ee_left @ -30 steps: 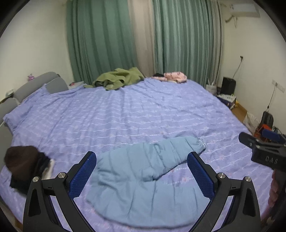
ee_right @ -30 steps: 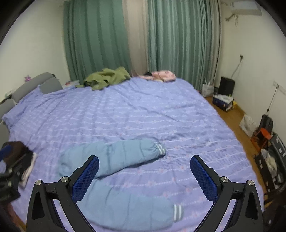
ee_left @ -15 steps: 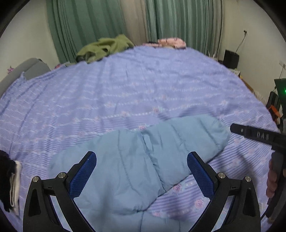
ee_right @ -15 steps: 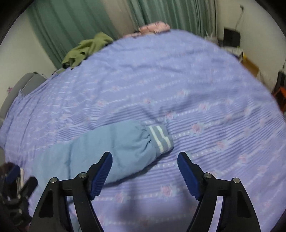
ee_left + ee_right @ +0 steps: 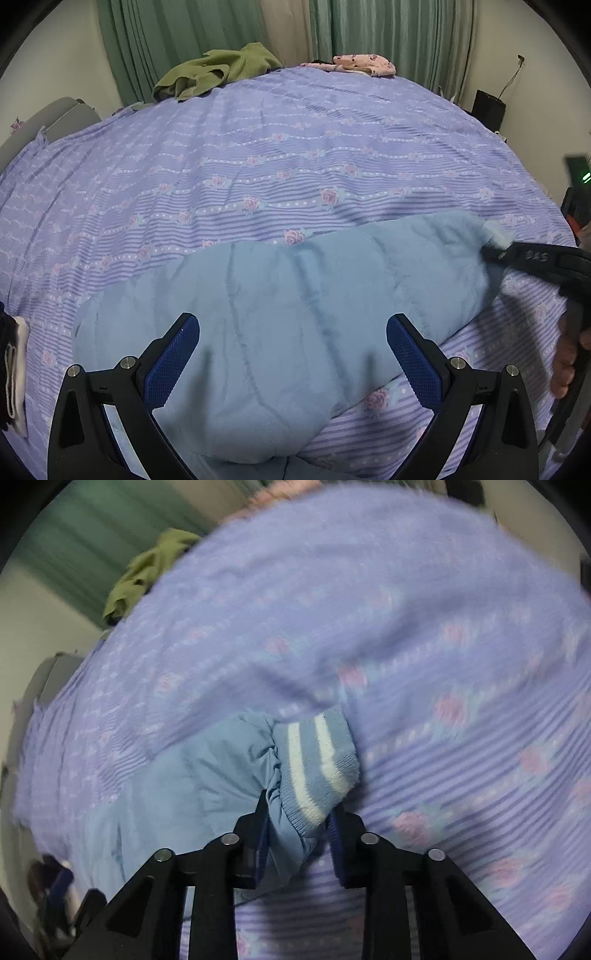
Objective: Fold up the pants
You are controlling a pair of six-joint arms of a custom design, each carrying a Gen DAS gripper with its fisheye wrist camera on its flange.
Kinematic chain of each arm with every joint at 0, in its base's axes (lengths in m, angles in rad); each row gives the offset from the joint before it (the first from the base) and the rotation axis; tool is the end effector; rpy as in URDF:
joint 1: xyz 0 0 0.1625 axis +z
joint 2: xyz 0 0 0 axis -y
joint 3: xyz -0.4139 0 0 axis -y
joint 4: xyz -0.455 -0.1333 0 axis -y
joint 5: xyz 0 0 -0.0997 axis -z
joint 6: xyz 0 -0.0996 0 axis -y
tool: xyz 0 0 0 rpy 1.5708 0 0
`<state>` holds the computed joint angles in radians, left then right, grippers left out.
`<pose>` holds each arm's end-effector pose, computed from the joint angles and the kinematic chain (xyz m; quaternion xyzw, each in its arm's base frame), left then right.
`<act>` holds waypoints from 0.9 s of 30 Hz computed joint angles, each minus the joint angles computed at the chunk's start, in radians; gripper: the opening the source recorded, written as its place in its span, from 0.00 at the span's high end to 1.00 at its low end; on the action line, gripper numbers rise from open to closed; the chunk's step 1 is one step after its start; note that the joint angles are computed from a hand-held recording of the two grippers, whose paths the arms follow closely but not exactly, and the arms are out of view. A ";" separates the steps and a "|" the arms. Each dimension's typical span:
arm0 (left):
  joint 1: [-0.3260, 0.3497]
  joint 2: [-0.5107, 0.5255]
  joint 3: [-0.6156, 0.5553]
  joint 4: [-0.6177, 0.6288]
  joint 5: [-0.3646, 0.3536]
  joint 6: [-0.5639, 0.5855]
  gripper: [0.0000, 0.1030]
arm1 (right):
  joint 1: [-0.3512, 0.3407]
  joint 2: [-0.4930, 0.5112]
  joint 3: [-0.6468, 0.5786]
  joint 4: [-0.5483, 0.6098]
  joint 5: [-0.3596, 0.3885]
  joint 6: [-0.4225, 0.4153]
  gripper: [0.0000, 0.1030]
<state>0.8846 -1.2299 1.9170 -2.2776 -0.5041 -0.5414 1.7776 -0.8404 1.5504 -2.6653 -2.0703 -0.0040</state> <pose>-0.2037 -0.5968 0.2178 0.0573 0.8592 -0.2998 0.4107 0.2370 -0.7129 0.1306 0.0531 -0.9508 0.2088 0.2226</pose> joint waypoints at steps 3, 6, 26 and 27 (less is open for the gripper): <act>-0.005 -0.003 0.009 0.004 0.013 0.003 0.00 | 0.069 0.039 0.011 -0.221 -0.211 -0.257 0.73; -0.007 -0.007 0.007 0.064 0.015 -0.035 0.00 | 0.082 0.080 -0.015 -0.235 -0.298 -0.348 0.58; -0.296 -0.470 0.236 0.840 -0.020 -0.752 0.00 | 0.176 -0.504 0.580 -0.125 -0.237 0.133 0.30; -0.307 -0.493 0.243 0.889 -0.038 -0.795 0.00 | 0.174 -0.517 0.600 -0.126 -0.229 0.151 0.30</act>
